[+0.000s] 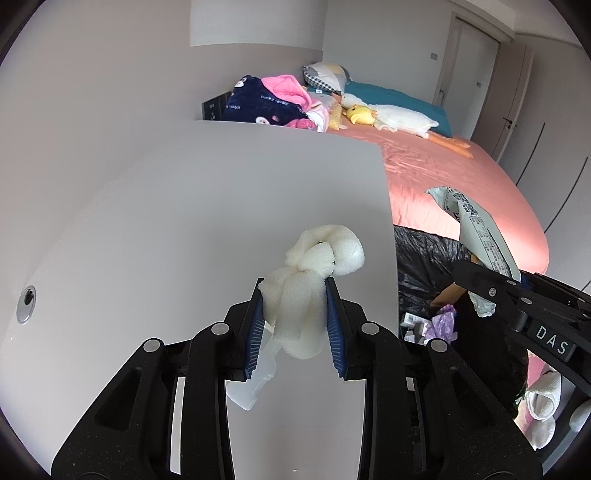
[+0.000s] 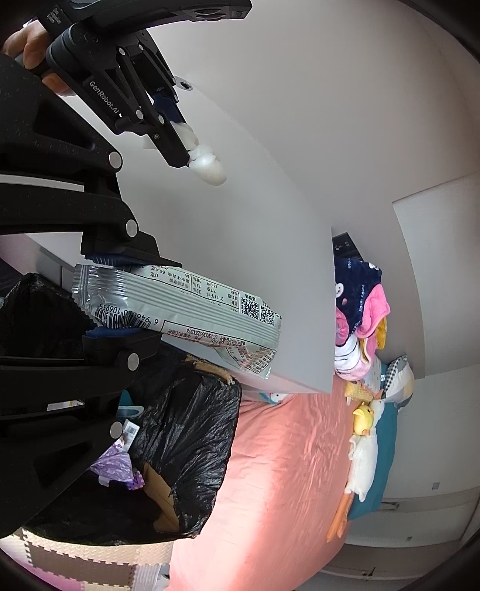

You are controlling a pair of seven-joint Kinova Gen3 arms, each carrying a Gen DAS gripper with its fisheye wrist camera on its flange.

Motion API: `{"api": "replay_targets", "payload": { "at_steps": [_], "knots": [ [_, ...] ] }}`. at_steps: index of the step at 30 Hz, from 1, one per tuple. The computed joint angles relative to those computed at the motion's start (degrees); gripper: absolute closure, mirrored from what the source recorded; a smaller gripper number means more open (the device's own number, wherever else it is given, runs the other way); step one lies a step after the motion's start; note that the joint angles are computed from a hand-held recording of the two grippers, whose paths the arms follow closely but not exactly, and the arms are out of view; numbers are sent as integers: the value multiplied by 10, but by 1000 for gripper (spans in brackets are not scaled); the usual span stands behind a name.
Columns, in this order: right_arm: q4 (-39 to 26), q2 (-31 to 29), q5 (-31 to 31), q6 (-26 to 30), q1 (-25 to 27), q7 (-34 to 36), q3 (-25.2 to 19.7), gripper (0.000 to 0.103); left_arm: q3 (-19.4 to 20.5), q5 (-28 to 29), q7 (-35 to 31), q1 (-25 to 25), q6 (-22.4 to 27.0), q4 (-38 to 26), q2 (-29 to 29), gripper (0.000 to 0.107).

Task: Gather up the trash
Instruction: 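Carry the white bundle and foil wrapper over the black trash bin, then open both grippers to drop the bundle and wrapper into the bin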

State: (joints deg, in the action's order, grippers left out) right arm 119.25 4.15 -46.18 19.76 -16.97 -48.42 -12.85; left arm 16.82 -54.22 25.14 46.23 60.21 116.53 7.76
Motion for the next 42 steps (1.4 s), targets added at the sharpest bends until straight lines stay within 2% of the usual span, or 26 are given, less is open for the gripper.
{"api": "replay_targets", "payload": {
  "at_steps": [8,25,39,40,41,42],
  "knots": [
    [13,-12,-42,13,27,51,23,77,-8,-10,-23,8,-12,-34,26,77],
    [25,-22,-111,37,82,135,71,77,-49,-18,-83,26,-72,-99,77,76],
    [12,-7,-145,56,132,172,94,77,-80,5,-147,45,-116,-150,120,75],
    [9,-4,-144,59,135,170,95,77,-80,15,-164,40,-127,-152,121,74],
    [5,-1,-147,66,141,175,95,73,-74,26,-185,33,-134,-157,124,68],
    [2,1,-153,75,147,182,96,57,-76,32,-201,37,-131,-164,129,41]
  ]
}}
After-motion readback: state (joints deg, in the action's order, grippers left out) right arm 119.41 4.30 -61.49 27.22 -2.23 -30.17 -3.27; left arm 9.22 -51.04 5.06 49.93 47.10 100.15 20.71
